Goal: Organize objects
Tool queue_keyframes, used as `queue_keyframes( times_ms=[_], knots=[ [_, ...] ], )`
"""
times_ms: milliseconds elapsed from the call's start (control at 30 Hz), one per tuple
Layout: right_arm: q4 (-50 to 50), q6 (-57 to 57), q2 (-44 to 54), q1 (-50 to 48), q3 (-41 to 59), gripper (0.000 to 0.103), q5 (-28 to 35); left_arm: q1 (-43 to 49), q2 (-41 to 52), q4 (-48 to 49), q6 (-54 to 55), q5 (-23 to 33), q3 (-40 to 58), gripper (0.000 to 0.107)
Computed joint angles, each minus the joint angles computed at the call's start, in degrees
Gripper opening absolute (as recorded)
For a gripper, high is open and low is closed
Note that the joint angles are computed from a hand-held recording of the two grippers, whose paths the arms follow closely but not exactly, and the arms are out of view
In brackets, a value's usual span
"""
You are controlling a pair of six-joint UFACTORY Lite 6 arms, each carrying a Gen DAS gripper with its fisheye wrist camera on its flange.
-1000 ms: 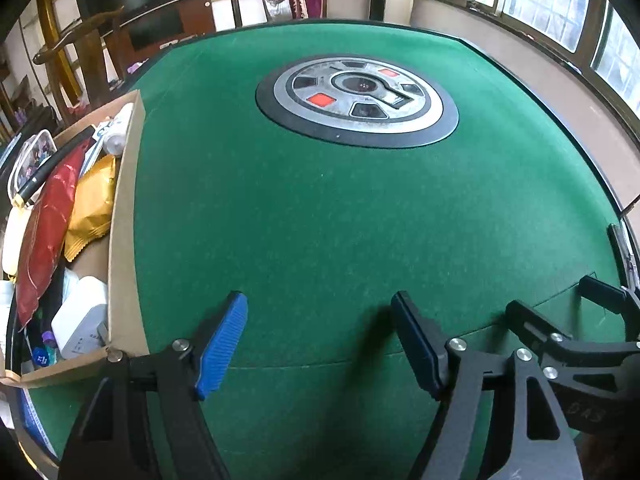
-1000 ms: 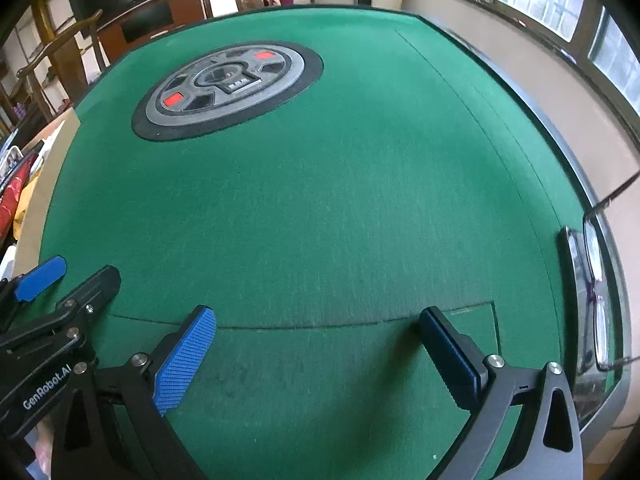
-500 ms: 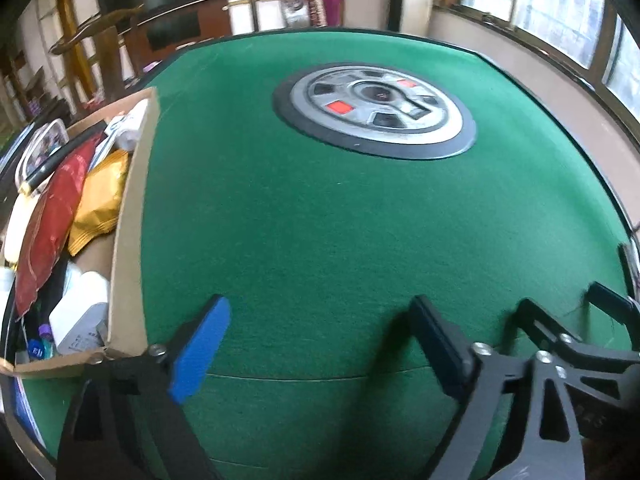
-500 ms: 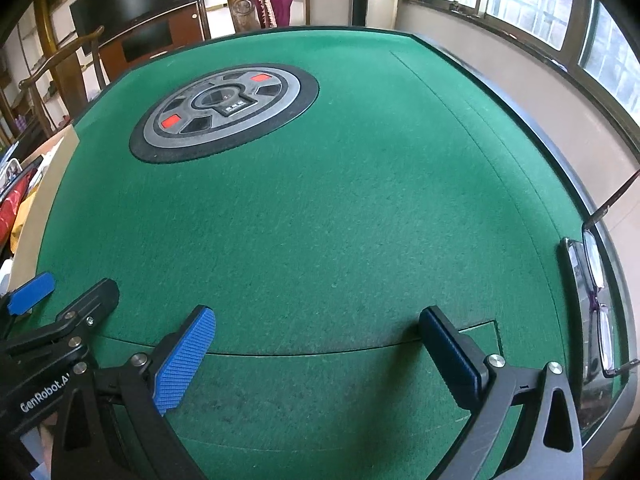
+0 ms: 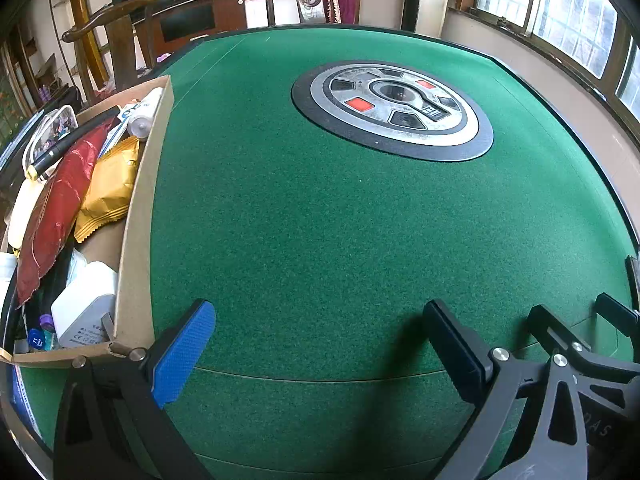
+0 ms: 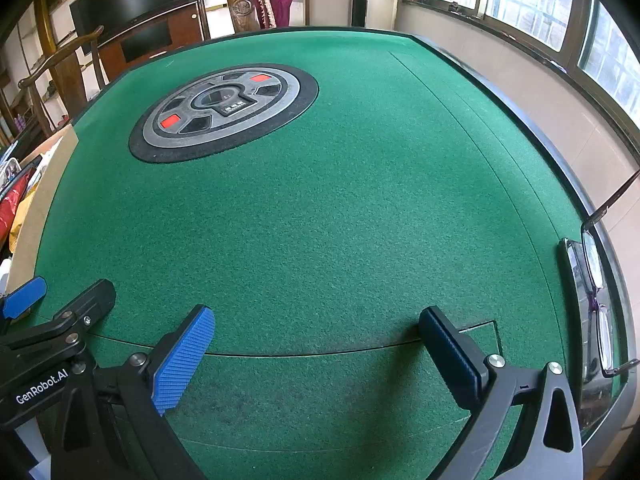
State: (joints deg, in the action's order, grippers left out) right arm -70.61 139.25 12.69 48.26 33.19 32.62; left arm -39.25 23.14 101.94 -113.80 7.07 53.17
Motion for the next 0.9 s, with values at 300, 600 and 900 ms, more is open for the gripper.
queue_keyframes(
  times_ms=[300,600,900],
  knots=[
    [0.0,0.1,0.2,0.1,0.1,0.103,0.1,0.0,0.1,0.5,-0.6,0.0,0.1,0.103],
    [0.1,0.2,0.3,0.2,0.2,0.103,0.1,0.0,0.3,0.8,-0.8,0.1,0.2,0.103],
    [0.2,0.2,0.4,0.3,0.3,0.103,0.2,0.0,0.4,0.8,-0.8,0.1,0.3,0.103]
  ],
)
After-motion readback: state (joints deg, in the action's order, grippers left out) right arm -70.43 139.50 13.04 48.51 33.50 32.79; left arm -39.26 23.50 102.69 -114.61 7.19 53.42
